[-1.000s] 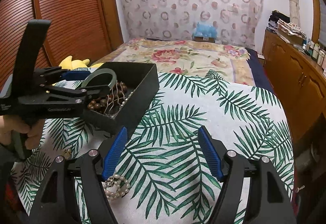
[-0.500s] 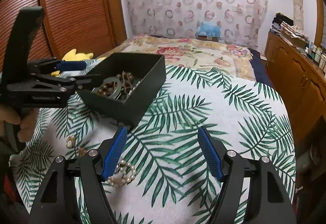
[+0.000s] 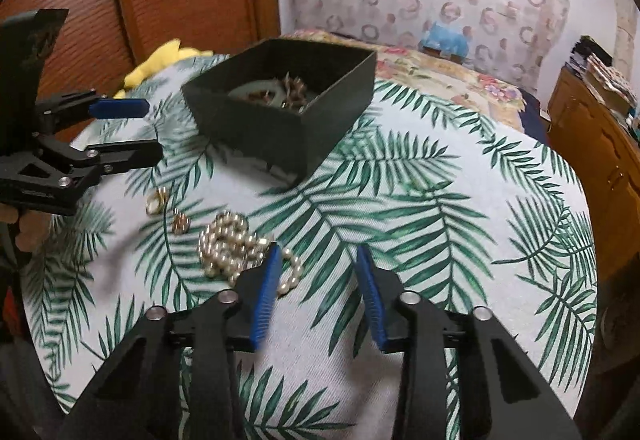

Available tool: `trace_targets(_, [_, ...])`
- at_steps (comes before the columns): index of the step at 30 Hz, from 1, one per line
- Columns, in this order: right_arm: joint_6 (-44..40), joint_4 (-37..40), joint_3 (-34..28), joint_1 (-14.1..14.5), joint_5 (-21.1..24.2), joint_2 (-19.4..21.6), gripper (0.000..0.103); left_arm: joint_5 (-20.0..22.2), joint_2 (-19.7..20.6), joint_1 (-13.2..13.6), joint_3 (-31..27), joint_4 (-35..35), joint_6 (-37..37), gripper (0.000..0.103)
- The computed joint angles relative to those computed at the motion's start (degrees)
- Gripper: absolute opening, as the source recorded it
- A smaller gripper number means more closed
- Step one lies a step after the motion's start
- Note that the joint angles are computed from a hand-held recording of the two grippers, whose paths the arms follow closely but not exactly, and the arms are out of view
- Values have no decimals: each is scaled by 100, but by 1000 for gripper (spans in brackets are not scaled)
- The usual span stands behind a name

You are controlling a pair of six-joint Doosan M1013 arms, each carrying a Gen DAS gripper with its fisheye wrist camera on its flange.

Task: Organize jewelry
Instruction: 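Grasp the gold ring with the left tool while the right tool grasps the pearl strand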

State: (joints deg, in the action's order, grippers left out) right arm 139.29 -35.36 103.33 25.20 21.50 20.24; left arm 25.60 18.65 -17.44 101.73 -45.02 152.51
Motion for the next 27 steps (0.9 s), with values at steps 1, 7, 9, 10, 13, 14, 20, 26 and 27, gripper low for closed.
trace_targets(1, [-69, 33, -13, 12, 43, 19, 33, 34, 2, 13, 12, 13, -1, 80])
trace_targets(7, [308, -439, -113, 98, 443, 76, 15, 185, 0, 58, 107, 119, -110, 80])
trace_targets(9, [360, -450, -74, 75, 337, 61, 15, 243, -19, 66, 157, 112, -98, 80])
trace_targets(10, [416, -479, -38, 61, 259, 46, 15, 236, -34, 61, 189, 93, -77, 80])
trace_targets(13, [514, -506, 50, 8, 37, 17, 15, 272, -81, 59, 278, 24, 57, 80])
trace_targets(14, [500, -474, 60, 1, 11, 14, 15, 259, -96, 52, 307, 15, 106, 80])
trace_targets(20, [622, -697, 36, 38, 146, 26, 15, 314, -74, 28, 289, 18, 130, 62])
trace_targets(26, [621, -703, 27, 39, 153, 34, 15, 349, -22, -27, 200, 93, 121, 45])
trace_targets(27, [621, -703, 27, 39, 153, 34, 15, 335, -14, -42, 190, 134, 101, 43])
